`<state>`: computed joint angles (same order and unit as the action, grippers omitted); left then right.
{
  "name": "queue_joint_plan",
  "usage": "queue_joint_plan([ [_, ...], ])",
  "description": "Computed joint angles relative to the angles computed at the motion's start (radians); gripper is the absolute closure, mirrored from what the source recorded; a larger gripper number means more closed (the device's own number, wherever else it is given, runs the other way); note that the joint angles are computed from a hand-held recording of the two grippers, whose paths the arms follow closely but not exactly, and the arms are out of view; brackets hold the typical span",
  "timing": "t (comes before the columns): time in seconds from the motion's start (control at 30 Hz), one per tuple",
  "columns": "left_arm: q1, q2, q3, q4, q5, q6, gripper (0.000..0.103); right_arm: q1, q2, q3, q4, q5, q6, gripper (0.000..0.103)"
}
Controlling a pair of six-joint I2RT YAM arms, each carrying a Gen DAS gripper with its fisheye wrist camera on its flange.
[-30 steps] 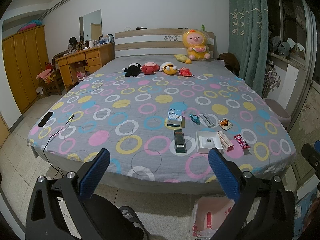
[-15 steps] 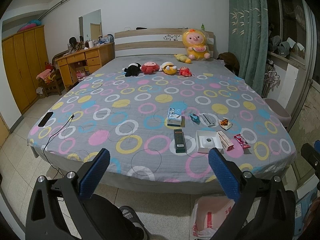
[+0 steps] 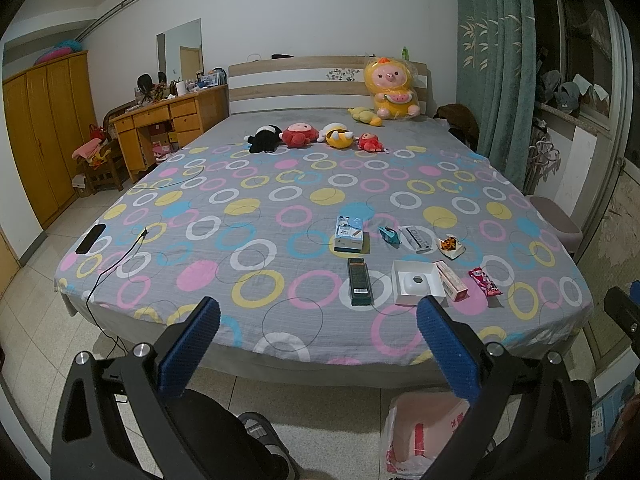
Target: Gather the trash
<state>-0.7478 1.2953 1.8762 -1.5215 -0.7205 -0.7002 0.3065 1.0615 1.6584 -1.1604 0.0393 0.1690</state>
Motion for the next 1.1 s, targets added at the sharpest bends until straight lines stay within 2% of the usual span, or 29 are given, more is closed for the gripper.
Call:
queue_joint_plan([
  [0.17,0.004,0.0,-0.001,0.0,0.003,0.006,0.006,0.001,0.005,0.01,-0.005,0.0,0.002,0.005],
  [0.23,0.012,-0.004,-0.025,0.016,0.009,0.011,0.006,-0.003,-0.037,-0.09,0.048,-0.002,0.005,0.005],
  [0.4,0.108,-0.03,-0.136,0.131,0.084,0.101,0.006,-0.103,-0.056,-0.19,0.122,-0.067,-0.038,0.005],
  [0.5,0.197,-0.007,-0.183,0.227,0.157,0.191,0.006,-0.172,-0.035,-0.222,0.154,-0.111,-0.069,0.005],
  [0.8,0.371,0.121,-0.241,0.407,0.341,0.322,0.006,-0.24,0.188,-0.157,0.201,-0.127,-0.115,0.005],
  [1.1,0.456,0.372,-0.195,0.545,0.432,0.403,0.007,-0.299,0.497,-0.011,0.252,-0.142,-0.148,0.005],
])
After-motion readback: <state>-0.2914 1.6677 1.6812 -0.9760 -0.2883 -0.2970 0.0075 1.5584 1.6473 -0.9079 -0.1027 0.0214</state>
